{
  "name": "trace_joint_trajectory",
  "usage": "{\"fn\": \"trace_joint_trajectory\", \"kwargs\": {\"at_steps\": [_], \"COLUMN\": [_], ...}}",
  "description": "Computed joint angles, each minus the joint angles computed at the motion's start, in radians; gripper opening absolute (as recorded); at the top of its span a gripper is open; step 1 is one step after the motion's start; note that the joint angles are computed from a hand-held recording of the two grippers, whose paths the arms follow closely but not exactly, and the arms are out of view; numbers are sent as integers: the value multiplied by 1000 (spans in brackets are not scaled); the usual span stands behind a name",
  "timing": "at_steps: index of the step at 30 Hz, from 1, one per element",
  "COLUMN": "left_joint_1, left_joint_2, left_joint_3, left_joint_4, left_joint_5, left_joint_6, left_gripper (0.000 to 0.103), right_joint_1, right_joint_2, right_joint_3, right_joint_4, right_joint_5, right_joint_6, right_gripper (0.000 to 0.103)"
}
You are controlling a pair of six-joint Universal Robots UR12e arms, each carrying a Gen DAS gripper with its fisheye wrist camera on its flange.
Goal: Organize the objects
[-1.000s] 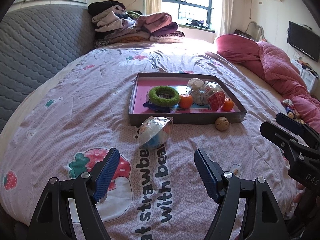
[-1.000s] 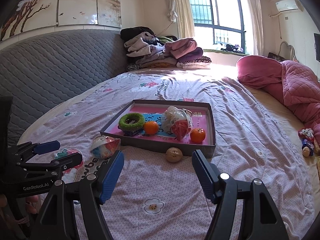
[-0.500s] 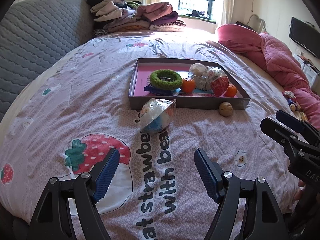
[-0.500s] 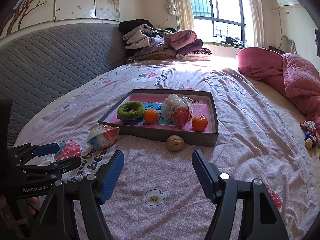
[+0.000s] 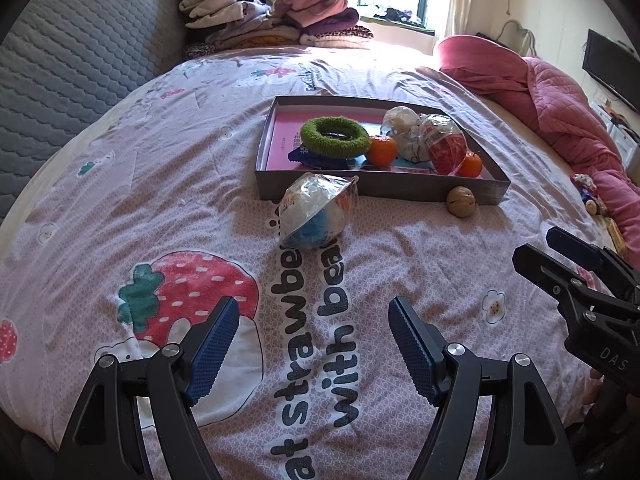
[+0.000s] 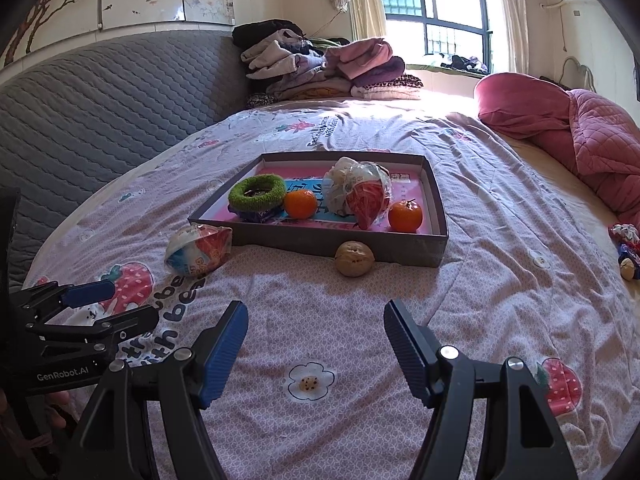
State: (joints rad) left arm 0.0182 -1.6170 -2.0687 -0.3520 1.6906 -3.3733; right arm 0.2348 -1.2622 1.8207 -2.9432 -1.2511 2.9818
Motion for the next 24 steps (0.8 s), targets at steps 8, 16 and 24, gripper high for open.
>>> {"fn": "trace_joint_trajectory", "kwargs": {"at_steps": [8,16,24], "left_joint_1": [10,21,35], "left_joint_2": [-13,-28,-55], "left_joint_3": [3,5,21], "left_joint_4": [6,34,66], "left_joint_5": [-15,-38,-49], "left_joint_6": [0,-1,-3], "left_gripper": [78,78,78], "right_joint_1": [0,6,14], "right_joint_2": [13,32,66], "right_joint_3": [-10,-30,-69], "right_joint_4": [12,28,49], "right_joint_5": [-6,-21,-50], "right_joint_6": [10,20,37], "right_gripper": [70,70,70]}}
